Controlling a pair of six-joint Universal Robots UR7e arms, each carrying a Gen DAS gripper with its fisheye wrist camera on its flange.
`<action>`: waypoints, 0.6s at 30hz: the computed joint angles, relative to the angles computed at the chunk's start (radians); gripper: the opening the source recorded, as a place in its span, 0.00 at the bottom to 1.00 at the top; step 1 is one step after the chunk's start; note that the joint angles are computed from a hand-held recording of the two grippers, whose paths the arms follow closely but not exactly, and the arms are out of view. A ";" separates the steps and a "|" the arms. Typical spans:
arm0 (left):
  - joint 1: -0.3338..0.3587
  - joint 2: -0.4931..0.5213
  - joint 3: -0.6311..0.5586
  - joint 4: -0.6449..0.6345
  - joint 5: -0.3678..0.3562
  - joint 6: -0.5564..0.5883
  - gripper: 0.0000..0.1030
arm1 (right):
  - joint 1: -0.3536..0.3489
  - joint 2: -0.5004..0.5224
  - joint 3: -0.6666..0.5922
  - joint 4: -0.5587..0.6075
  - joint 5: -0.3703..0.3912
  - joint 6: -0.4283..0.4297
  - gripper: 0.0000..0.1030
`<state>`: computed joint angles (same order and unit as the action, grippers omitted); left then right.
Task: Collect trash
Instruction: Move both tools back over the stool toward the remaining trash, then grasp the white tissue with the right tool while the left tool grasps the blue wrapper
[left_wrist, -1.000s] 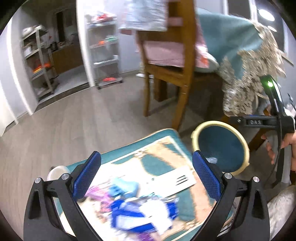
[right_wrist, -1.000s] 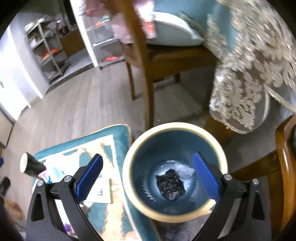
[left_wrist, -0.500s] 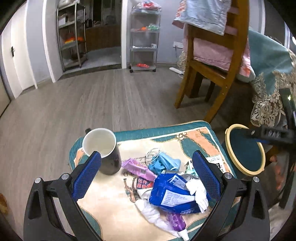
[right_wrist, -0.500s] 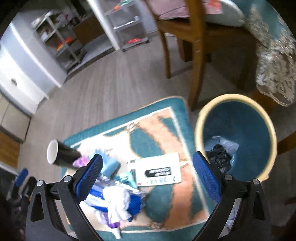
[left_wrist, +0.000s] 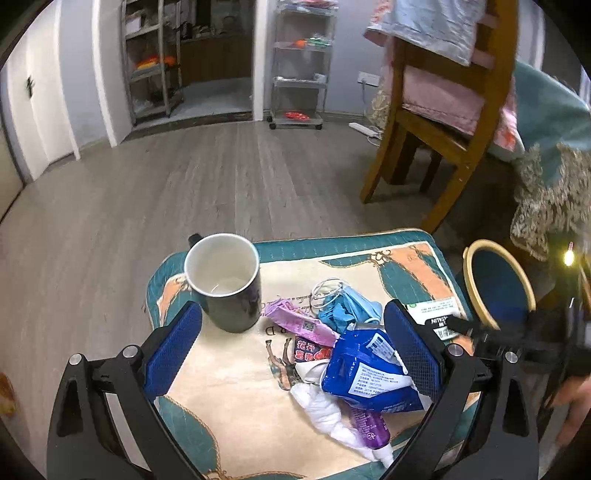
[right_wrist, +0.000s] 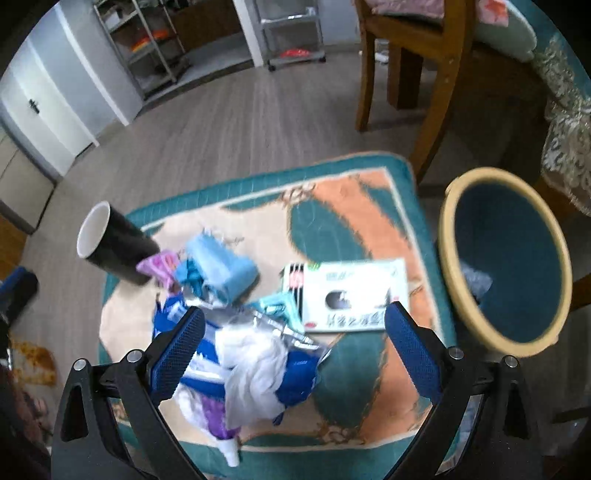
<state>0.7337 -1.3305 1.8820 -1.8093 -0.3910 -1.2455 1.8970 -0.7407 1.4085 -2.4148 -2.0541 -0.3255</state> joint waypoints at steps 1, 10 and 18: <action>0.002 -0.006 0.003 -0.005 -0.004 -0.011 0.94 | 0.001 0.005 0.001 0.014 -0.012 -0.001 0.94; 0.023 0.011 -0.012 -0.021 -0.022 0.003 0.94 | -0.008 0.042 -0.015 0.148 -0.015 0.007 0.65; 0.040 0.050 -0.034 -0.041 -0.032 0.051 0.94 | -0.020 0.053 -0.031 0.211 0.014 0.015 0.16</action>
